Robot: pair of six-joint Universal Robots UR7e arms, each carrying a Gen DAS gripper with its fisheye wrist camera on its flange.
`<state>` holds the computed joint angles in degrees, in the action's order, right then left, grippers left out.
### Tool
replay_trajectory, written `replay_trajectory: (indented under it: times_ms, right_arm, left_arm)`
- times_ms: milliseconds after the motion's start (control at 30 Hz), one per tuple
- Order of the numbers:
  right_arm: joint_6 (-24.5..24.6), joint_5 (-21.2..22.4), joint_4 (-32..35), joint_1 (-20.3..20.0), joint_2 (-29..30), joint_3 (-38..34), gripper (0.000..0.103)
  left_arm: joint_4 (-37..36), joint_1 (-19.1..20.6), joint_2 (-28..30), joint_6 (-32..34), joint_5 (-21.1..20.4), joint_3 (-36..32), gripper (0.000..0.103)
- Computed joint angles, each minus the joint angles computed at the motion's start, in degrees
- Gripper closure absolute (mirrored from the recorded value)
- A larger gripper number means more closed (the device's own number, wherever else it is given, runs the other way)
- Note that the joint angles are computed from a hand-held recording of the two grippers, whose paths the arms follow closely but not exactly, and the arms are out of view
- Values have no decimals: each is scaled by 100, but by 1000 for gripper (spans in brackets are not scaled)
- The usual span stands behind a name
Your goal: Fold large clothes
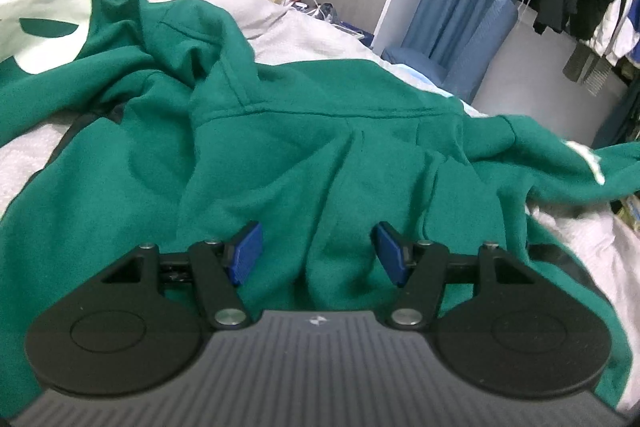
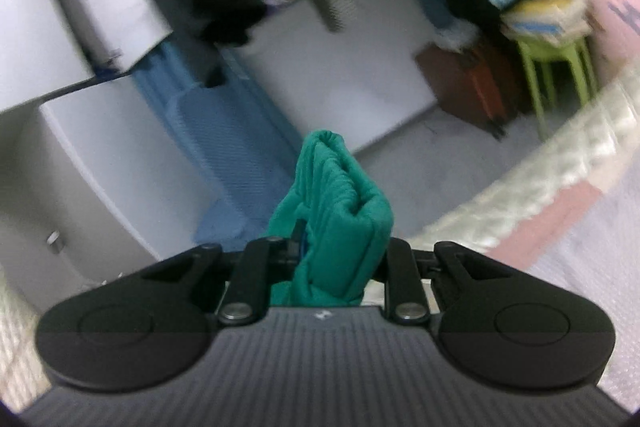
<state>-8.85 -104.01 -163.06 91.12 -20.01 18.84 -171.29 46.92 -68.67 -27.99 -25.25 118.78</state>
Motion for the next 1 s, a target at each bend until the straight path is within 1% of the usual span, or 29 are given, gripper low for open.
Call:
replay_trajectory:
  times_ms: [33,100,133,200,233,300,400,467,600,667,700,767,800,833,900,1000]
  right_arm:
    - [-147,23,28,85,30,-62,80]
    - [-575,146,-242,307,-156,367,80]
    - [-804,195,-325,415,-190,467,80]
    - [-1348,290,-748,678,-423,1063,80]
    - [-1589,370,-1035,794,-604,1503,80]
    - [-2049,533,-1361,1053,-759,1971,80]
    - [-2798,743,-1941,1449,-1022,2904,80]
    - [-3183,836,-2274,1659,-1148,3477,80]
    - [-3671,966,-2697,2021,-1340,4607,80]
    - [-3878,1075,-2806,2152,-1389,5064,80]
    - [-4006,1155,-2892,2201,-1411,5343,79]
    - [-4262,1216,-2869,2303,-1427,5702,79]
    - [-4388,1249,-2888,2331,-1433,5927,79]
    - [-4474,1210,-2789,2402,-1384,5989,79]
    - [-4642,1139,-2690,2421,-1361,6284,79]
    - [-4770,858,-2471,2459,-1255,6547,78]
  left_arm:
    - [58,-13,-62,-65,-8,20,36]
    - [167,-35,-231,-138,-57,74,36]
    - [257,-70,-297,-189,-37,99,36]
    - [304,-130,-446,-136,41,173,36]
    - [274,-169,-498,-124,88,221,36]
    - [194,-248,-665,-136,237,342,36]
    - [-124,-333,-930,-72,389,551,36]
    - [-339,-358,-1108,-8,405,682,36]
    - [-679,-400,-1423,133,492,918,36]
    - [-692,-426,-1585,96,540,1013,36]
    - [-894,-440,-1635,216,553,1076,36]
    - [-938,-465,-1764,144,582,1161,36]
    - [-1108,-468,-1809,206,560,1205,36]
    - [-1248,-462,-1825,246,545,1227,36]
    - [-1437,-440,-1879,282,532,1266,36]
    - [-1610,-369,-1923,282,494,1299,36]
